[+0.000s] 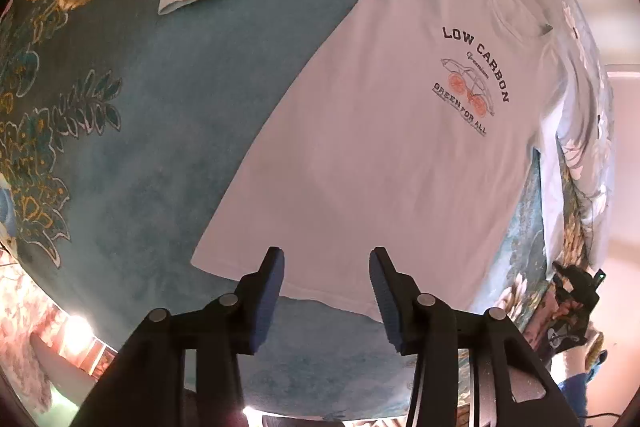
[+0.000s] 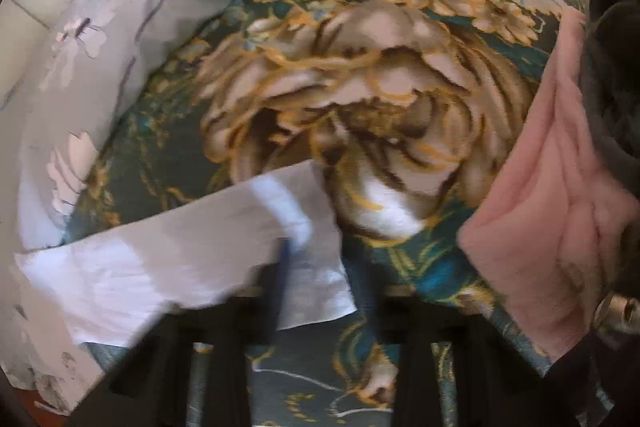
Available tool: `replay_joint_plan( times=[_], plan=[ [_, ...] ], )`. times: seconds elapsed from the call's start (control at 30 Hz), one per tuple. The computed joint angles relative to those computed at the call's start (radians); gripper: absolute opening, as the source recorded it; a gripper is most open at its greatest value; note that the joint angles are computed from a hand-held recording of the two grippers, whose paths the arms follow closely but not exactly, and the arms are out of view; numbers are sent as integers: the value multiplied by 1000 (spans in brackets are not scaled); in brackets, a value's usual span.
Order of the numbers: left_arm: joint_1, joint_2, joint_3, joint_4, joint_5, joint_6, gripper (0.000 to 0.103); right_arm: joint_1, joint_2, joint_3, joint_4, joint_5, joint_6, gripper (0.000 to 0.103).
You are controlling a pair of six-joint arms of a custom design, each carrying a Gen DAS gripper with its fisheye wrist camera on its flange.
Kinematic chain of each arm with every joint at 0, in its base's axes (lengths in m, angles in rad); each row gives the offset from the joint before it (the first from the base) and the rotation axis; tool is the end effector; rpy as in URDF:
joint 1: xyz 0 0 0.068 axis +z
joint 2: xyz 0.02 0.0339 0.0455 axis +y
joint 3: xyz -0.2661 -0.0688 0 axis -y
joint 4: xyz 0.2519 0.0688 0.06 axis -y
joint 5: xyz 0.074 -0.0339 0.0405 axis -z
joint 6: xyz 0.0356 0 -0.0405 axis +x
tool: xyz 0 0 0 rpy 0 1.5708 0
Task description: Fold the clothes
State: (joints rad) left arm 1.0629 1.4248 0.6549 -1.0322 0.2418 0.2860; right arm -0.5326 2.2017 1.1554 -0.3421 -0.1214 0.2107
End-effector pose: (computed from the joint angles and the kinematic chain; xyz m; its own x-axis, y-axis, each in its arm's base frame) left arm 0.0945 0.1523 0.1388 -0.7010 -0.6963 0.1542 -0.7060 0.6469 -0.2883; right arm 0.3251 -0.1866 0.0329 -0.7270 0.6695 -0.1525 0.6516 0.7427 0.1544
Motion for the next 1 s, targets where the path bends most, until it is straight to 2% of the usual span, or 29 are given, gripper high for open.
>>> replay_joint_plan(
  times=[0.03,0.07,0.1,0.3,0.47,0.6,0.7,0.8,0.83,0.87,1.0],
  plan=[
    [1,-4,5,-9,-2,-10,48,0,-10,-10,9,-11,2,4],
    [-49,23,-10,45,25,-63,48,4,-30,-19,12,-17,-6,4],
    [-49,37,-9,60,32,-67,48,8,-51,-28,15,-23,-13,3],
    [38,81,16,61,54,-3,48,71,-271,-60,-15,-107,-17,3],
    [156,163,87,41,90,72,48,251,-420,-33,-49,-165,46,3],
    [223,257,182,38,125,120,48,458,-461,10,-21,-183,147,3],
    [280,378,313,8,155,157,48,640,-416,61,38,-164,259,3],
    [318,489,445,-38,183,175,48,825,-294,173,75,-107,374,3],
    [364,507,514,-107,178,220,49,880,-243,228,79,-92,407,3],
    [382,544,576,-130,177,239,49,931,-186,291,77,-80,436,3],
    [408,683,756,-177,169,250,52,1087,93,575,14,-32,521,3]
  ],
)
